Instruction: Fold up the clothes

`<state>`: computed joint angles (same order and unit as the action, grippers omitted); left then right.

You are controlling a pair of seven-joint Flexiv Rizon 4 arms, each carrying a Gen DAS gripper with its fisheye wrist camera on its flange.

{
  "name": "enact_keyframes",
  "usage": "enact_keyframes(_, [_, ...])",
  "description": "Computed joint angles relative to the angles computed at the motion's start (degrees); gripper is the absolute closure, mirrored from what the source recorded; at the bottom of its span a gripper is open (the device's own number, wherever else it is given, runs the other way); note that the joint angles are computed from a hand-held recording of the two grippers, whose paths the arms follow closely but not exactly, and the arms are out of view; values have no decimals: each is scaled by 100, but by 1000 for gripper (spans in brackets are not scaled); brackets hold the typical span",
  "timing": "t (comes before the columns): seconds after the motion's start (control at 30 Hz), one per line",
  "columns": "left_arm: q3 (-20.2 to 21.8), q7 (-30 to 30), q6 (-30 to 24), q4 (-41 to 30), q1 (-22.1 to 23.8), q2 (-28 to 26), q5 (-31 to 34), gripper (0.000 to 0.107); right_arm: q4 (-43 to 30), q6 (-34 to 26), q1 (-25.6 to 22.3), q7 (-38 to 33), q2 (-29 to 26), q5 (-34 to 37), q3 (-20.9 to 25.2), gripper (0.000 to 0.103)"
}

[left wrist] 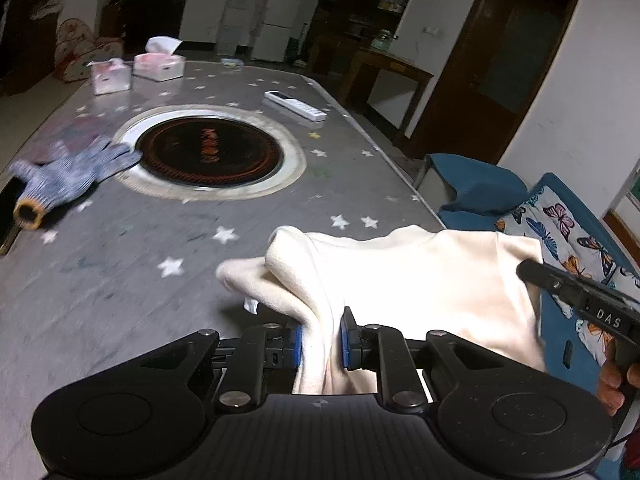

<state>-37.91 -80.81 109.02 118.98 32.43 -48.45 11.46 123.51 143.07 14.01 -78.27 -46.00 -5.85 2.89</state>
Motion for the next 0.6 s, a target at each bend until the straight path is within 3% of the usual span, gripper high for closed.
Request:
enact_keyframes(0.47, [429,531,-587,-932,-967,-356,-664,88,-615,-637,-262,120,-314,38,-203,94])
enact_keyframes(0.6, [782,608,-683,-1048,-1304,-325,-952,81,-817,-905,-360,249,-464,-68,-202,94])
